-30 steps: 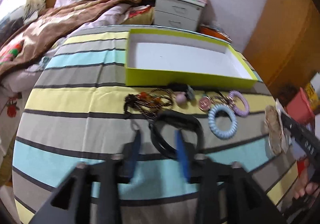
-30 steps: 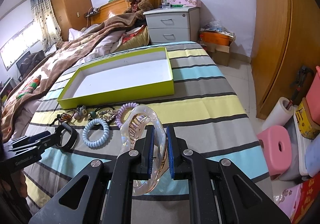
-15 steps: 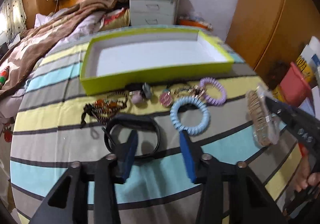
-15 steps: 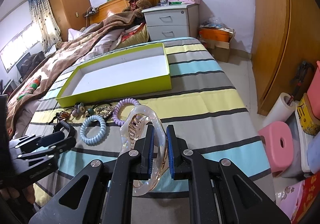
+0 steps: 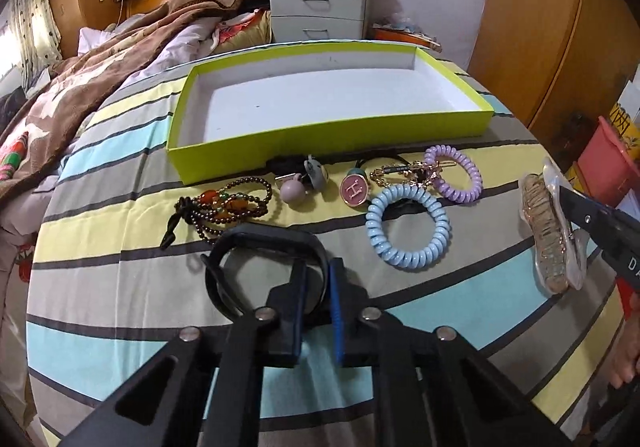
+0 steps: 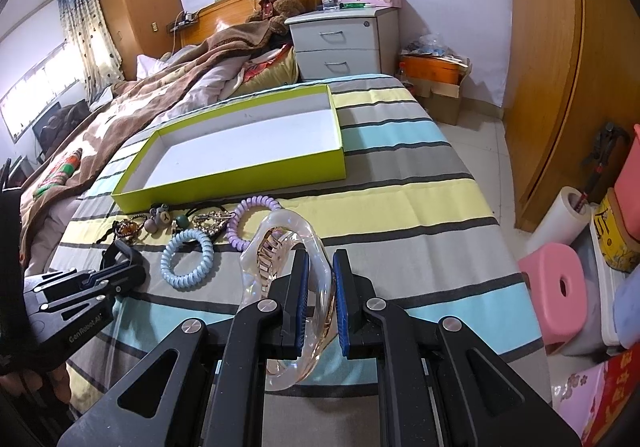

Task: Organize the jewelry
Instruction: 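Grasp the black band bracelet with the left gripper while the right gripper holds the claw clip, then carry the bracelet and claw clip into the green box and open both grippers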

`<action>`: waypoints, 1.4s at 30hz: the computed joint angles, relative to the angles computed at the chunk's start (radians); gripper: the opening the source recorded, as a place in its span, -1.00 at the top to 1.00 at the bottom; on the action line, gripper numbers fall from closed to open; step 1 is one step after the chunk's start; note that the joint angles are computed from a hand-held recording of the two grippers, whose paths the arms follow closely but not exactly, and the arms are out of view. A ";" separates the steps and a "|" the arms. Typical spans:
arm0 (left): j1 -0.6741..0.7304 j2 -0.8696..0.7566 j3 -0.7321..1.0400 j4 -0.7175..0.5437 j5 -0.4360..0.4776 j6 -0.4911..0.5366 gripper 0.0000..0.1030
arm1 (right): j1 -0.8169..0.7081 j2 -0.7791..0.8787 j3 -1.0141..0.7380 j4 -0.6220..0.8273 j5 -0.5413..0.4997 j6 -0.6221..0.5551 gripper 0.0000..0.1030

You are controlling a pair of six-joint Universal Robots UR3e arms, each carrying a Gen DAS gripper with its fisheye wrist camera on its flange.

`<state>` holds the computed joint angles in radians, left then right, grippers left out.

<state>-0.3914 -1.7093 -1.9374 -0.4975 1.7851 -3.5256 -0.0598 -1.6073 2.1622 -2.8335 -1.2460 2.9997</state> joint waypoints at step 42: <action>0.309 -0.029 0.255 -0.038 -0.221 0.157 0.87 | 0.173 0.606 -1.010 0.372 -0.104 -0.025 0.76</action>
<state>-0.0820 -1.7383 -1.6829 -0.5352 1.5643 -3.3685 0.1129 -1.0011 1.1527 -2.4618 -1.3496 2.9748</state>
